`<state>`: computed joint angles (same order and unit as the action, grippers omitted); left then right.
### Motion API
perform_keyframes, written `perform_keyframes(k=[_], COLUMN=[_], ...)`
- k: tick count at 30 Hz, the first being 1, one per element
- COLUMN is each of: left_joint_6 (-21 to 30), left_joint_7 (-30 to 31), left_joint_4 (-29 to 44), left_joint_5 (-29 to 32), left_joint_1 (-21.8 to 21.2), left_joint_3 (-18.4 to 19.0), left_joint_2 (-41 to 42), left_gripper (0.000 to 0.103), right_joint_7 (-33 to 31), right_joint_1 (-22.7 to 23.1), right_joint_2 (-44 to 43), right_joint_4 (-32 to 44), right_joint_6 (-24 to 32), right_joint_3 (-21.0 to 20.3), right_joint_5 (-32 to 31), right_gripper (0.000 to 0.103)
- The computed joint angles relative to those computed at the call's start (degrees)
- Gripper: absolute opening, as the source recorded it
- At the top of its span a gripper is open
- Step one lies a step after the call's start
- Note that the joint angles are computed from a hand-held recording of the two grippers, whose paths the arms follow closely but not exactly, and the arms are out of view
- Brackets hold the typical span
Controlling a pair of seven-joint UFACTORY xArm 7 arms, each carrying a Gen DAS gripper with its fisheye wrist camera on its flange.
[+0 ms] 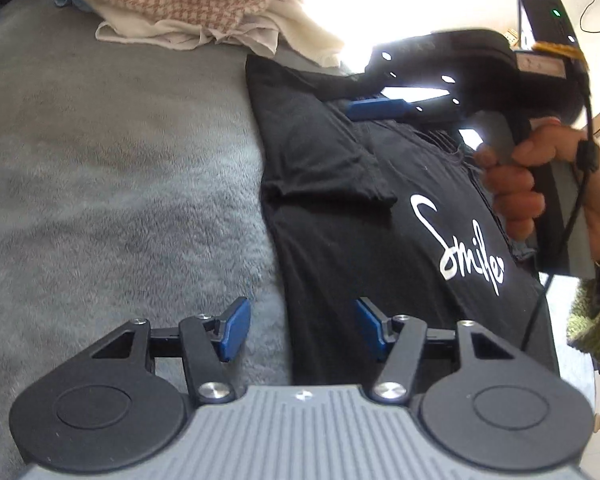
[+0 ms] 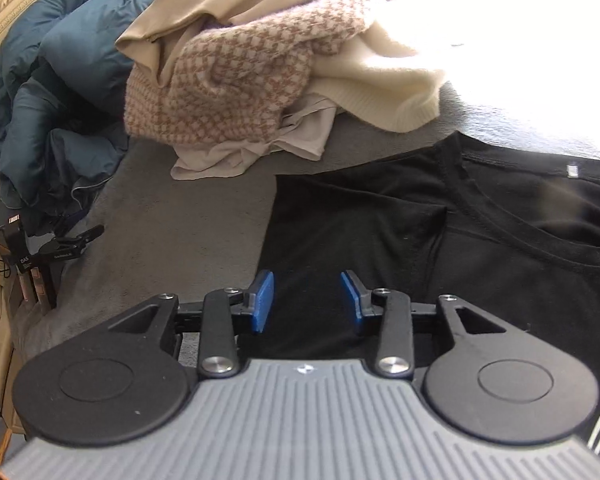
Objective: Fold clothes
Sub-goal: 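Open the left tool and move both tools to the shirt hem, then grasp the hem corner with the left tool while the right tool grasps the other corner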
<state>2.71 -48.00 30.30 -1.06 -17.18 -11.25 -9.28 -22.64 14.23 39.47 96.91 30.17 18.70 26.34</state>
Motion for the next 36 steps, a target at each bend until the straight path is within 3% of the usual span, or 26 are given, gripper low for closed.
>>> perform_keyframes(k=[2, 7, 10, 16, 19, 20, 21, 24, 28, 32, 36], left_joint_6=[-0.6, -2.06, -1.7, -4.04, -4.58, -4.59, -4.48, -4.26, -8.84, -12.76, -14.55], left_joint_7=[1.31, 8.5, 11.86, 24.85, 30.74, 31.64, 31.92, 28.1, 25.15, 23.37, 21.54], left_joint_4=[-0.84, -2.74, -3.44, -4.89, -4.86, -4.96, -5.13, -6.47, -8.18, -8.59, -8.59], left_joint_5=[-2.76, -16.02, -22.0, -41.56, -49.46, -50.77, -51.36, -50.06, -49.28, -46.38, -42.51], left_joint_1=[-2.61, -14.02, -17.94, -34.26, -40.69, -40.99, -40.31, -33.69, -34.86, -40.76, -42.03], left_joint_3=[1.37, 8.16, 10.08, 22.65, 27.98, 28.09, 27.33, 20.44, 18.84, 22.94, 23.84], left_joint_2=[-0.21, -0.91, -1.78, -3.89, -4.74, -4.91, -5.02, -5.6, -6.7, -7.39, -7.8], left_gripper=[0.056, 0.054, 0.054, 0.054, 0.046, 0.041, 0.031, 0.005, 0.003, 0.003, 0.003], right_joint_7=[1.47, 6.91, 10.72, 12.47, 13.6, 14.13, 14.58, 16.16, 17.31, 18.22, 18.33], right_joint_1=[2.3, 8.72, 11.05, 14.4, 15.09, 15.26, 15.5, 16.6, 17.24, 16.45, 14.66], right_joint_2=[1.71, 5.68, 7.85, 9.22, 9.1, 9.06, 9.0, 8.76, 8.55, 8.21, 7.62], right_joint_4=[2.28, 7.23, 10.13, 12.62, 12.37, 12.32, 12.3, 12.0, 11.91, 12.03, 11.4], right_joint_6=[1.25, 1.74, 2.84, 4.51, 4.15, 4.06, 4.0, 3.47, 3.18, 3.15, 2.37], right_joint_3=[-0.87, -4.79, -6.49, -8.77, -9.36, -9.56, -9.82, -11.11, -12.01, -11.69, -10.27], right_joint_5=[-1.97, -9.19, -13.07, -20.83, -22.85, -23.34, -23.96, -26.39, -29.11, -29.37, -27.67], right_gripper=[0.043, 0.047, 0.051, 0.06, 0.059, 0.058, 0.055, 0.045, 0.03, 0.01, 0.005])
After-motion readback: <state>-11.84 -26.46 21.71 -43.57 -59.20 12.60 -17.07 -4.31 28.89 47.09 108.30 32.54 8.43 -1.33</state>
